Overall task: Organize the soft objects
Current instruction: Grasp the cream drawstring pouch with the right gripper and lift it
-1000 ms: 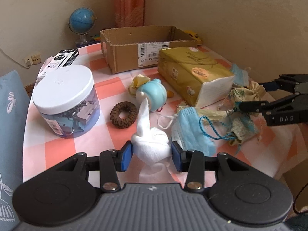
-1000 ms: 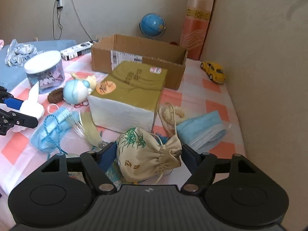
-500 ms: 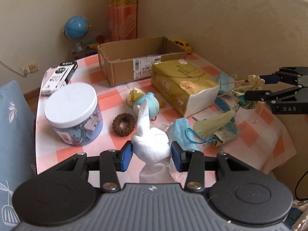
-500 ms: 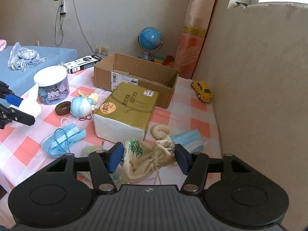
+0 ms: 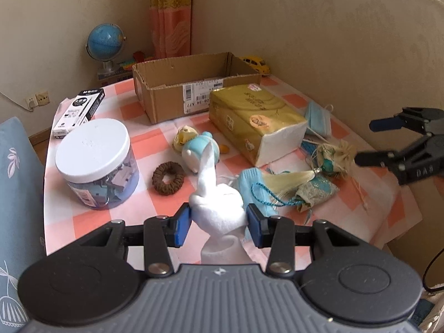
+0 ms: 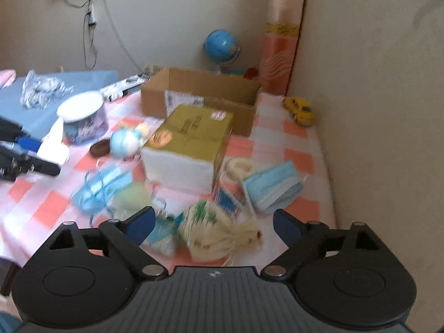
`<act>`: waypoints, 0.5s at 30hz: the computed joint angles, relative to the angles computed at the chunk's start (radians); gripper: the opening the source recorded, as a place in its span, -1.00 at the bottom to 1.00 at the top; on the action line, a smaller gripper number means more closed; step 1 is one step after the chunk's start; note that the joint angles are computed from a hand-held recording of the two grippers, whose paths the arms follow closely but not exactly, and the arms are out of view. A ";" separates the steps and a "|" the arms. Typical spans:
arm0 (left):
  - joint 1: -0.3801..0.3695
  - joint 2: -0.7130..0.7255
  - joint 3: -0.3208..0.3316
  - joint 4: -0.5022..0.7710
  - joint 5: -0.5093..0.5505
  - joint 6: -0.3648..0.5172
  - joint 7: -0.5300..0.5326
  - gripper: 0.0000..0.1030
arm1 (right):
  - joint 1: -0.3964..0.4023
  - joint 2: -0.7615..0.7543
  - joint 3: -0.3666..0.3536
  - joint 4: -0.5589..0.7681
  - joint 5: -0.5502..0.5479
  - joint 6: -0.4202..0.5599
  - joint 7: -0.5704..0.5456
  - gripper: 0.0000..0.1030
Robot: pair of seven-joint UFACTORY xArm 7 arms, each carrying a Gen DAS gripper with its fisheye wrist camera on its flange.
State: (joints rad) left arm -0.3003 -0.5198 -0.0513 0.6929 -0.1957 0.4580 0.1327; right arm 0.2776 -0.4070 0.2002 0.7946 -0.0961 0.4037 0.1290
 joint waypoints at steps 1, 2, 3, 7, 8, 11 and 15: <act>0.000 0.002 0.000 0.000 0.000 0.001 -0.001 -0.18 | -0.009 0.005 0.011 0.001 -0.011 0.009 0.012 0.88; -0.001 0.007 0.000 0.002 -0.001 0.003 -0.002 -0.18 | -0.015 0.015 0.016 0.000 -0.017 0.012 0.025 0.88; -0.002 0.010 -0.001 0.004 -0.002 0.005 -0.003 -0.18 | -0.013 0.025 0.013 -0.001 -0.011 0.008 0.034 0.88; -0.006 0.029 -0.006 0.020 0.000 0.015 -0.001 -0.18 | -0.003 0.086 -0.002 0.001 0.018 -0.026 0.054 0.88; -0.005 0.034 -0.009 0.025 0.002 0.017 -0.002 -0.18 | -0.005 0.099 0.001 0.004 0.009 -0.028 0.059 0.88; -0.004 0.049 -0.013 0.038 0.006 0.023 -0.002 -0.18 | -0.022 0.131 0.021 0.010 -0.043 -0.049 0.097 0.83; -0.003 0.058 -0.016 0.047 0.007 0.028 -0.004 -0.18 | -0.031 0.143 0.028 0.022 -0.091 -0.041 0.140 0.56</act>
State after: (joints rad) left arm -0.3029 -0.4617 -0.0678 0.7401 -0.1882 0.4858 0.1285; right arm 0.2464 -0.2639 0.2280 0.8164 -0.1874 0.3623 0.2687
